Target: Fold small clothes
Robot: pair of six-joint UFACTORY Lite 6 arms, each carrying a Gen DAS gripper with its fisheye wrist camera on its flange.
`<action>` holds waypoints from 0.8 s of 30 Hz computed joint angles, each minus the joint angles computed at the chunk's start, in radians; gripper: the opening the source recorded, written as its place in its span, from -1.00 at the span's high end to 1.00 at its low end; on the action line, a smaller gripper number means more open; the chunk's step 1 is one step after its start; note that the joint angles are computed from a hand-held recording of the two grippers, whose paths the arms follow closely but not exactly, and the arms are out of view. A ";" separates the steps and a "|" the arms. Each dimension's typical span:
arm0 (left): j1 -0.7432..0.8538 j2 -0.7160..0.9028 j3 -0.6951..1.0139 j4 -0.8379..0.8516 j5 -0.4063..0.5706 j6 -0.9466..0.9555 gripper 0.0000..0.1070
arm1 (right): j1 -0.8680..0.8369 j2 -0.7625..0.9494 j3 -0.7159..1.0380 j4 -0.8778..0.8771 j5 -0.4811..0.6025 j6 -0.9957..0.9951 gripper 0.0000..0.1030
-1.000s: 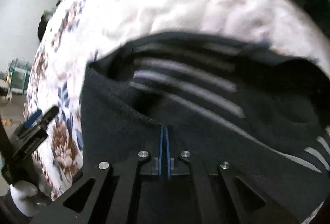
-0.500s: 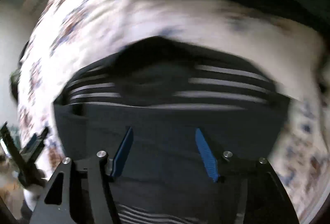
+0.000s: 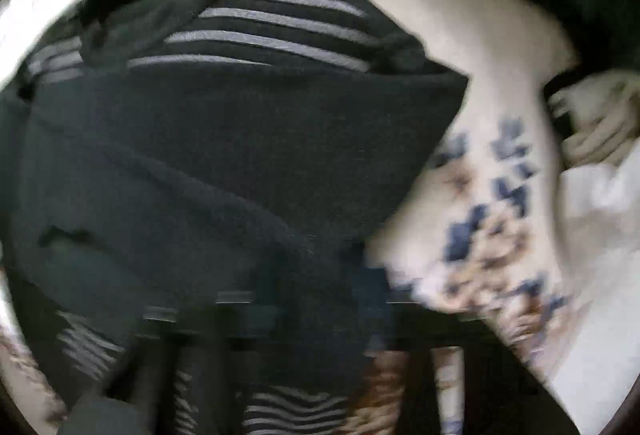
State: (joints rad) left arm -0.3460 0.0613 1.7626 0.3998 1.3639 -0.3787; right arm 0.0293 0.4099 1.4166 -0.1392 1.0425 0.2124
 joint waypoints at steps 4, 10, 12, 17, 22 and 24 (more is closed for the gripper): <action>-0.004 0.014 0.039 0.005 0.018 -0.014 -0.59 | -0.010 -0.123 -0.052 -0.015 -0.019 0.008 0.86; 0.007 0.016 0.058 0.017 0.027 -0.045 -0.59 | 0.039 -0.083 0.167 -0.108 0.073 0.041 0.86; 0.011 0.015 0.055 0.021 0.027 -0.055 -0.59 | 0.045 -0.004 0.288 -0.140 0.099 0.034 0.86; 0.018 0.010 0.049 0.001 0.026 -0.058 -0.59 | -0.047 0.317 0.618 0.021 0.193 -0.067 0.85; -0.023 -0.054 -0.057 -0.048 -0.025 -0.043 -0.59 | -0.186 0.231 0.517 0.195 0.077 0.027 0.03; -0.065 -0.069 -0.148 -0.019 -0.037 -0.048 -0.59 | -0.235 0.095 0.358 0.265 0.005 0.046 0.00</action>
State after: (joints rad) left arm -0.4106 -0.0076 1.6151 0.3810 1.3268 -0.4267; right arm -0.2059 0.5054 1.7748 0.1258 1.0479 0.2588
